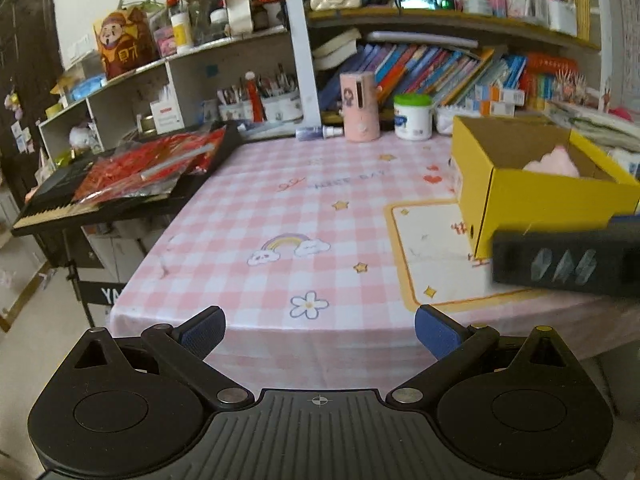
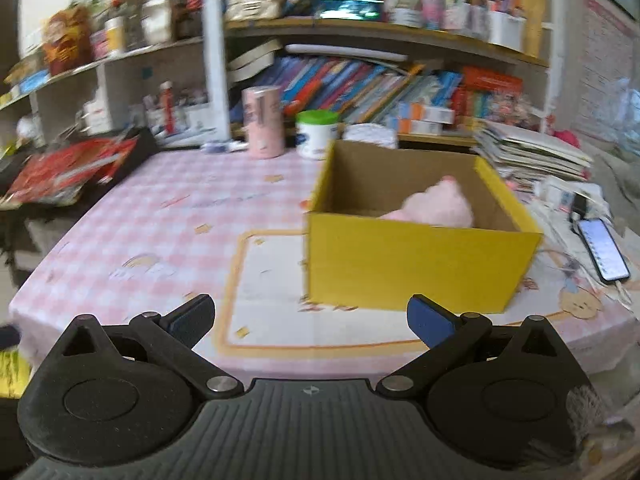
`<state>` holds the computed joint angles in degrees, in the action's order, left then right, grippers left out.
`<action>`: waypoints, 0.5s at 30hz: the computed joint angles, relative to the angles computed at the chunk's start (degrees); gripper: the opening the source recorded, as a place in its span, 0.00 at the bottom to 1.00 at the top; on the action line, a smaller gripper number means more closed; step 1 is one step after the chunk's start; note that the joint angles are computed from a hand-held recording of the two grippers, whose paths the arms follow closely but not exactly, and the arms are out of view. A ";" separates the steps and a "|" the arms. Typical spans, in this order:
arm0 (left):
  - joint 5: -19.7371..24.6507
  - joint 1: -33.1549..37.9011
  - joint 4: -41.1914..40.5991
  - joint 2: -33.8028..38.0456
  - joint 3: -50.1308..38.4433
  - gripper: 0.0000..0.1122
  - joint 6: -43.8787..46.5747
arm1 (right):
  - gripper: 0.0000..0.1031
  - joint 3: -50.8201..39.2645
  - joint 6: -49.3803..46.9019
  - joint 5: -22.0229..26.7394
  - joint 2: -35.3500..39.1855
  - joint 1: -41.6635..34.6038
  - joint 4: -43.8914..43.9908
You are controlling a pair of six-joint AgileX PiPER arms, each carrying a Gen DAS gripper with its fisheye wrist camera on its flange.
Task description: Organize objects
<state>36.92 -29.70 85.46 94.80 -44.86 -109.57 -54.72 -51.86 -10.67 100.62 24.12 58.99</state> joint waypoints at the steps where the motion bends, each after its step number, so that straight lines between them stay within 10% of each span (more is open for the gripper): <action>1: -0.44 0.18 1.06 -0.60 0.70 0.91 -1.64 | 1.00 0.26 -1.28 0.22 -0.12 0.77 0.50; 15: -4.80 2.76 -1.09 -2.57 2.91 0.91 -1.70 | 1.00 1.33 -13.91 0.68 -0.79 3.24 14.32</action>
